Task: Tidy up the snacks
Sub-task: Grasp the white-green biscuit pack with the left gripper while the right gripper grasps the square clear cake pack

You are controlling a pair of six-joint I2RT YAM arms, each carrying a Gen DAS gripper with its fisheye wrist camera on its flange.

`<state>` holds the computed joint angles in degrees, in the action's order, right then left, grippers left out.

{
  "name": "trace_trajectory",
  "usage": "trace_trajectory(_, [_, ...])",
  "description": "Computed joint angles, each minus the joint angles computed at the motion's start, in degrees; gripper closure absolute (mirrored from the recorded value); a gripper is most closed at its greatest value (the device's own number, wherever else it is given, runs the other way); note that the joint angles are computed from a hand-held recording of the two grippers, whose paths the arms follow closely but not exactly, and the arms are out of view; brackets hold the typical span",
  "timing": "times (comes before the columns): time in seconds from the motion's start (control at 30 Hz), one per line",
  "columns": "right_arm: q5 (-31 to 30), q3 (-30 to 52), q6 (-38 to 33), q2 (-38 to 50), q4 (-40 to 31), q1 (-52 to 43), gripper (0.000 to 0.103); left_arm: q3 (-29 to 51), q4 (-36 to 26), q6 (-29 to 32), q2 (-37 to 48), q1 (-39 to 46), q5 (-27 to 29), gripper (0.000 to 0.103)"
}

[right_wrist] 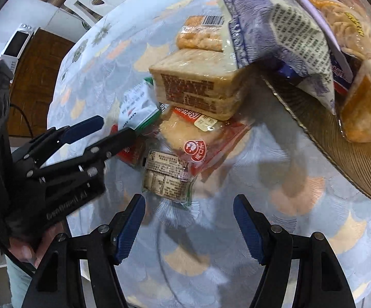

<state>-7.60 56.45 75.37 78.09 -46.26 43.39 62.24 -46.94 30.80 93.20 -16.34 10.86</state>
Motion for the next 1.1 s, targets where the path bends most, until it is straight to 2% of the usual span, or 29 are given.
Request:
trace_trajectory(0.1, [0.91, 0.53, 0.60, 0.68, 0.30, 0.21, 0.033, 2.85, -0.79, 0.16, 3.14, 3.62, -0.38, 0.049])
trace_trajectory(0.2, [0.66, 0.75, 0.37, 1.71, 0.65, -0.29, 0.033, 4.52, 0.94, 0.93, 5.11, 6.29, -4.03, 0.050])
trace_trajectory(0.27, [0.58, 1.55, 0.35, 3.20, 1.27, -0.63, 0.033, 6.56, -0.02, 0.87, 6.69, 7.90, -4.36, 0.051])
trace_trajectory(0.33, [1.64, 2.82, 0.85, 4.49, 0.19, -0.17, 0.033, 10.03, -3.87, 0.61, 8.62, 9.42, -1.49, 0.051])
trace_trajectory(0.43, [3.39, 5.85, 1.58, 8.30, -1.35, 0.40, 0.033, 17.76, -14.66, -0.29, 13.65, 11.28, 8.99, 0.048])
trace_trajectory(0.5, [3.83, 7.96, 2.48, 11.53, -1.65, 0.94, 0.034, 20.02, -18.31, -2.22, 16.06, 10.19, 12.28, 0.045])
trace_trajectory(0.63, [7.16, 10.79, 3.98, 14.81, -3.57, 2.33, 0.034, 19.98, -18.07, -7.59, 17.74, 6.16, 12.30, 0.045])
trace_trajectory(0.77, [9.07, 12.00, 3.61, 15.97, -4.94, 3.56, 0.037, 19.16, -17.61, -8.86, 18.30, 3.82, 13.26, 0.045])
trace_trajectory(0.83, [9.33, 11.67, 3.45, 15.56, -4.26, 3.75, 0.044, 18.35, -16.58, -9.60, 17.95, 2.77, 12.44, 0.045])
trace_trajectory(1.1, [9.53, 7.62, 4.40, 11.35, -3.63, 5.80, 0.055, 20.48, -14.82, -12.46, 20.83, 2.19, 12.50, 0.045])
